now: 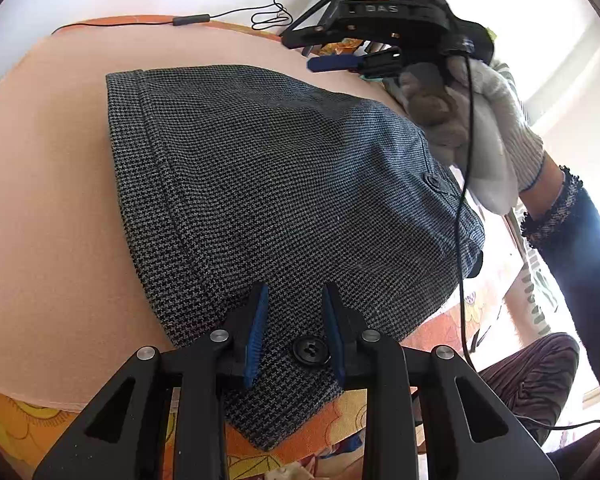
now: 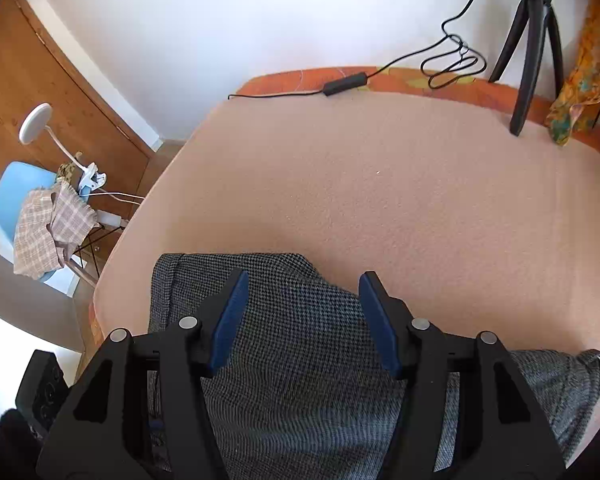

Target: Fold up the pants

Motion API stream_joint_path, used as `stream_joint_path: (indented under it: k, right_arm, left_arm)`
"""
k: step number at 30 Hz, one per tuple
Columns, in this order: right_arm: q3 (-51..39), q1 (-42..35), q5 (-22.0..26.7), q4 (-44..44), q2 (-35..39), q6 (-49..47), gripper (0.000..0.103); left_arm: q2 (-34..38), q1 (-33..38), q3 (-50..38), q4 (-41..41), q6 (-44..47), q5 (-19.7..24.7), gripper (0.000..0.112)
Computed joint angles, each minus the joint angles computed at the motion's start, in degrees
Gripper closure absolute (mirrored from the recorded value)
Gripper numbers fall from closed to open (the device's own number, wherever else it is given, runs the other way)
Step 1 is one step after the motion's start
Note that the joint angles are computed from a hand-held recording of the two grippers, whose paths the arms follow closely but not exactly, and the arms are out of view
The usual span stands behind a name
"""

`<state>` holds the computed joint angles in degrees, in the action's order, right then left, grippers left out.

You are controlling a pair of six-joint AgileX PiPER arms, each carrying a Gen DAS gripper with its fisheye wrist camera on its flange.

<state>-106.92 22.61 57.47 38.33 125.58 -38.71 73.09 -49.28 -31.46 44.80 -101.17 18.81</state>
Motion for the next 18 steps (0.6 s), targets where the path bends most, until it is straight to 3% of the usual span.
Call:
stream_joint_path:
  k: [6,7,8,14,18]
  right_arm:
    - [-15.7,3.7,7.4,-4.5,12.9,10.2,0.043]
    - [-16.0,3.9,7.9,-3.5,13.6,10.2,0.057]
    - [-14.2,4.0,6.9,-2.2,13.0,9.1,0.087]
    - [1.8,7.4,-6.2,-1.3,1.6,-3.3,0.09]
    - [-3.2,8.3,-6.0,-7.5,5.6,2.3,0.091]
  left_arm:
    - [0.7,1.3,-0.2,-1.7,3.8,-1.9,0.086]
    - [0.7,1.6,0.1,-1.4,3.6,-2.4,0.086]
    - [0.9,2.2,0.3,-1.1,3.8,-3.1,0.086]
    - [-0.2,3.4,2.0,0.8,2.5,-4.9,0.086]
    - [-1.2,4.8,1.8,-7.5,11.2,-4.4,0.086]
